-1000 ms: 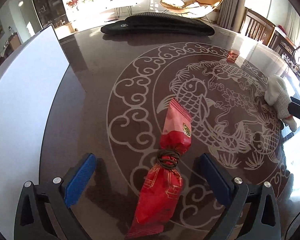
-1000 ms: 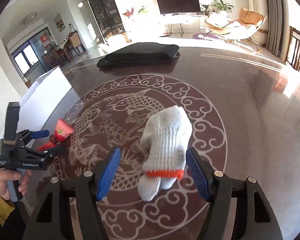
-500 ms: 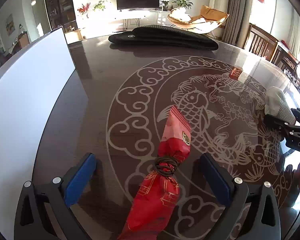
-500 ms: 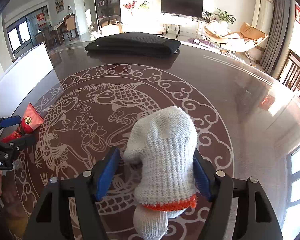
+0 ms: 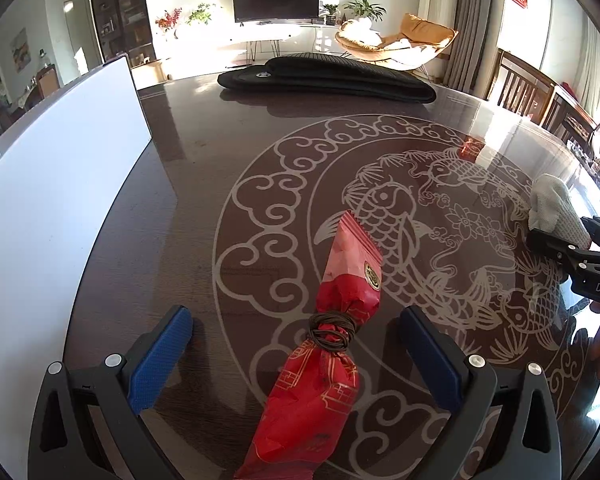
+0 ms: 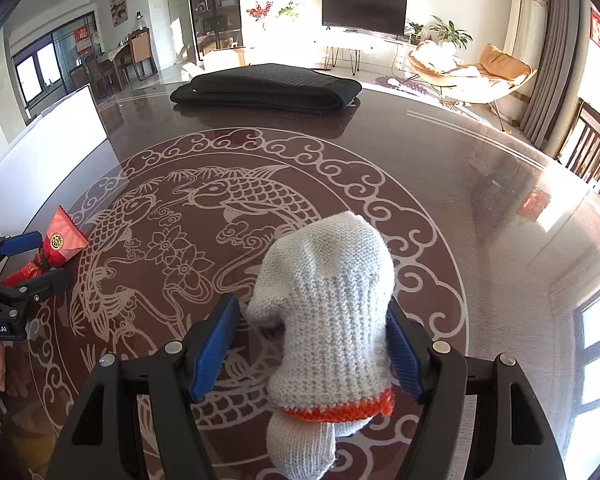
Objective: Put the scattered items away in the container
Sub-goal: 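Grasp the red candy wrapper with the left gripper while the right grasps the last glove, then carry the red candy and glove over the cardboard box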
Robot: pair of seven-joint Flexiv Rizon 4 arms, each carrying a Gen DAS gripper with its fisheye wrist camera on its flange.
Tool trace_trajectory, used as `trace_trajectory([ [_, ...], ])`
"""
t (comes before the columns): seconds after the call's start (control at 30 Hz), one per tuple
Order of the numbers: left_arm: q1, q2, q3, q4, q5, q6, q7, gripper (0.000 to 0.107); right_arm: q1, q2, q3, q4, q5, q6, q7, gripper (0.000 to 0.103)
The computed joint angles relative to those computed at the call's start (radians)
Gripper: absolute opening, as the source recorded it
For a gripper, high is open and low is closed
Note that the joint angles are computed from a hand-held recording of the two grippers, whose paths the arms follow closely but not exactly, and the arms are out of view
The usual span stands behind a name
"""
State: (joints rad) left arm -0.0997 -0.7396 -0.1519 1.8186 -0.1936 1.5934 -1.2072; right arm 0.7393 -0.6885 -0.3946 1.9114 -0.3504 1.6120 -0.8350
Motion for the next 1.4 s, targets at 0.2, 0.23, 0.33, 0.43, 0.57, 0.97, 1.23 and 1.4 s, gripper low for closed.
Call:
trace_trajectory([
  [0.2, 0.002, 0.001, -0.002, 0.002, 0.002, 0.002, 0.000, 0.103, 0.001, 0.002, 0.000, 0.001, 0.003, 0.000, -0.002, 0.071],
  [0.23, 0.003, 0.000, -0.003, 0.002, 0.002, 0.002, 0.001, 0.103, 0.000, 0.003, 0.002, 0.001, 0.003, 0.000, -0.003, 0.072],
  [0.33, 0.007, 0.003, -0.007, 0.005, 0.004, -0.004, 0.006, 0.103, -0.011, -0.004, 0.011, -0.012, -0.001, -0.006, -0.003, 0.072],
  [0.43, -0.003, 0.006, 0.007, -0.040, 0.002, -0.102, 0.031, 0.103, -0.039, -0.004, 0.041, -0.021, -0.005, -0.012, -0.016, 0.069],
  [0.57, 0.024, 0.032, -0.022, -0.003, -0.044, -0.067, -0.017, 0.025, -0.090, 0.047, 0.107, 0.030, 0.031, 0.029, -0.010, 0.031],
  [0.97, 0.192, 0.235, -0.257, 0.433, -0.057, 0.141, -0.123, 0.025, 0.273, 0.275, -0.047, 0.435, 0.256, 0.240, -0.075, 0.031],
  [1.23, 0.131, 0.182, -0.196, 0.379, 0.063, 0.182, -0.169, 0.025, 0.528, 0.177, -0.208, 0.431, 0.500, 0.296, -0.126, 0.031],
  [1.4, 0.123, 0.121, -0.176, 0.284, 0.101, 0.161, -0.157, 0.025, 0.385, 0.118, -0.117, 0.294, 0.541, 0.286, -0.130, 0.031],
])
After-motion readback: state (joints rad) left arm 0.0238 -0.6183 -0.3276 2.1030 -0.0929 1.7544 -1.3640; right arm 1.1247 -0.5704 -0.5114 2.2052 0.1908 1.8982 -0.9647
